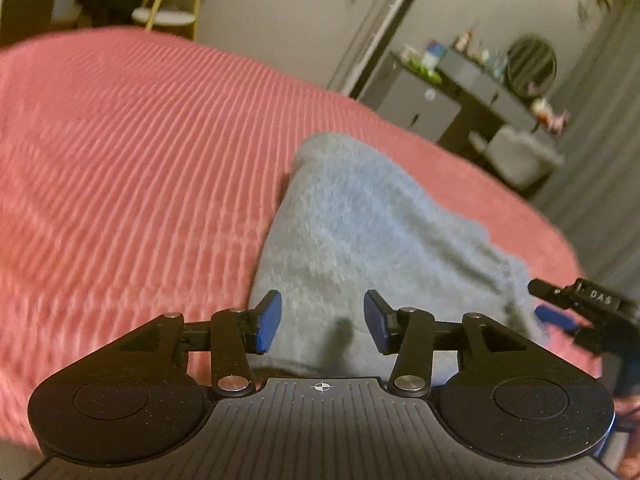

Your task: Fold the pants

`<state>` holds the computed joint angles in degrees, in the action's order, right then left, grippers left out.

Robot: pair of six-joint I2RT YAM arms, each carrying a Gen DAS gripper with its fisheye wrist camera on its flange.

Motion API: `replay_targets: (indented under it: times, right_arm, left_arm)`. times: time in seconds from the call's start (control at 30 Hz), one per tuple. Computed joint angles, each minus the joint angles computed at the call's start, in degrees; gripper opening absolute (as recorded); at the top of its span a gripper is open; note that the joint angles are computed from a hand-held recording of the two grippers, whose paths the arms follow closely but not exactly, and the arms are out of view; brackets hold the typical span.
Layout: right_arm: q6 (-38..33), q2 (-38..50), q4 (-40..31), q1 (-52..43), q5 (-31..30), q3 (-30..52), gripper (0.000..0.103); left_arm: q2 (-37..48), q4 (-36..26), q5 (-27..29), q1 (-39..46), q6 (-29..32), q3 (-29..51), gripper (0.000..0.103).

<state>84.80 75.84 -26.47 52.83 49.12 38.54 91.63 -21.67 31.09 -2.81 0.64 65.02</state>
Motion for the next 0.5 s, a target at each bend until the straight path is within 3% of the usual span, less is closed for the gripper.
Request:
replay_targets:
  times: [0.07, 0.13, 0.2, 0.3, 0.5]
  right_arm:
    - [-3.6, 4.5, 0.8, -0.3, -0.3, 2.1, 0.039]
    - [-8.9, 9.0, 4.1, -2.0, -1.5, 2.6, 0.039]
    - [-9.8, 13.1, 5.9, -2.7, -1.1, 2.9, 0.039]
    - [-9.7, 12.1, 10.5, -3.4, 0.2, 1.3, 0.041]
    - [-8.0, 10.2, 16.3, -2.6, 1.4, -2.7, 0.045]
  left_arm:
    - [0.9, 1.1, -2.6, -2.3, 2.2, 1.0, 0.051]
    - [2.4, 2.6, -5.3, -4.6, 2.9, 2.6, 0.051]
    - [4.5, 3.1, -7.4, -6.6, 2.7, 5.3, 0.051]
    - [9.5, 3.0, -10.7, -9.3, 1.6, 11.5, 0.055]
    - [19.2, 2.4, -17.0, -12.9, 0.4, 23.0, 0.053]
